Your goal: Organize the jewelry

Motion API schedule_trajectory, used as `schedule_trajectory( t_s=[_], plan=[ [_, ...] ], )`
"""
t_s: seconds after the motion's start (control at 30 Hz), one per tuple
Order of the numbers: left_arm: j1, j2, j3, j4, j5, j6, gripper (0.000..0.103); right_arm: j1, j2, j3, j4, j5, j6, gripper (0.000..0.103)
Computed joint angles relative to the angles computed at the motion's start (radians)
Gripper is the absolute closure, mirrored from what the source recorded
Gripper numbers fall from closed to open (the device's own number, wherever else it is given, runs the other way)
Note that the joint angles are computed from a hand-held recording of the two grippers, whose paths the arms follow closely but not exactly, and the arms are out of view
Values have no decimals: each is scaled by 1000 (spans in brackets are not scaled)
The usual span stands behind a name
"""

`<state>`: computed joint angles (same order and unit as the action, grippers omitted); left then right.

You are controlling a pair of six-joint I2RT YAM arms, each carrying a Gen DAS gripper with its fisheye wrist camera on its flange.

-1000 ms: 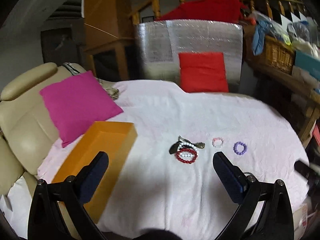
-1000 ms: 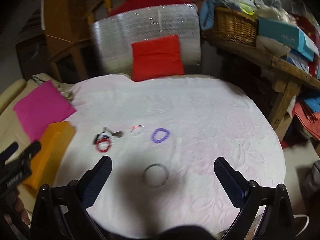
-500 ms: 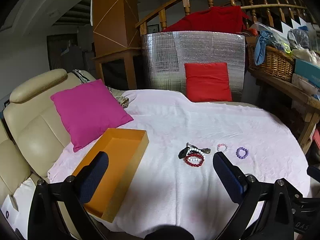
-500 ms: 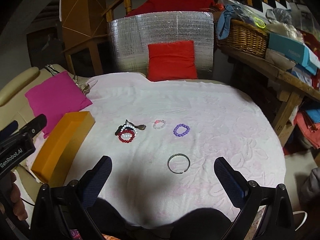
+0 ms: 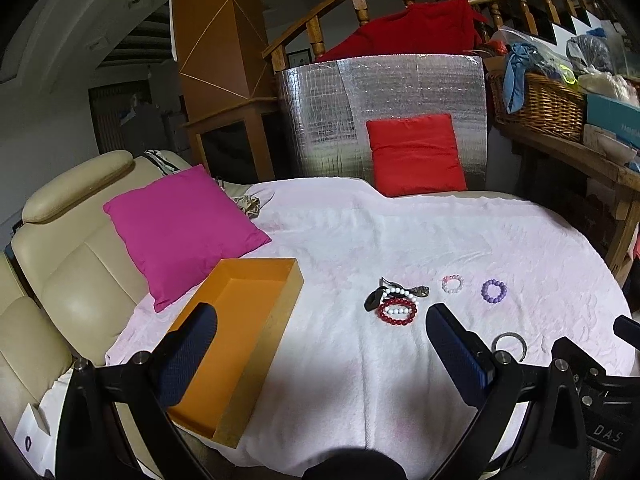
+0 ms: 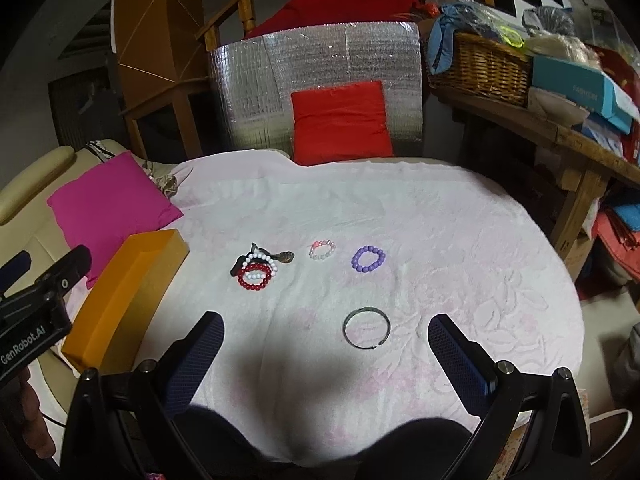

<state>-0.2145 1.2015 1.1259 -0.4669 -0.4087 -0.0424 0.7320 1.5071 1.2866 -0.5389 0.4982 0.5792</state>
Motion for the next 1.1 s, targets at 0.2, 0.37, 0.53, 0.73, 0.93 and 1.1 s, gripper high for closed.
schedule_trajectory(
  t_s=[0.2, 0.37, 0.53, 0.73, 0.93, 1.1],
  plan=[
    [-10, 12, 1, 2, -4, 2, 0, -30, -1, -7, -7, -29, -3, 0],
    [-23, 28, -1, 6, -7, 0, 0, -66, -32, -48, 21, -55, -1, 0],
    [-31, 53, -1, 10, -12, -3, 0, -96, -45, -73, 41, -88, -10, 0],
    [-33, 95, -3, 27, -11, -1, 0, -122, -49, -109, 87, -114, -50, 0],
    [0, 158, -14, 45, 62, 4, 0, -183, -29, -173, 143, -195, -101, 0],
    [44, 259, -11, 38, 115, -28, 0, -268, 39, -221, 208, -322, -106, 8]
  ],
)
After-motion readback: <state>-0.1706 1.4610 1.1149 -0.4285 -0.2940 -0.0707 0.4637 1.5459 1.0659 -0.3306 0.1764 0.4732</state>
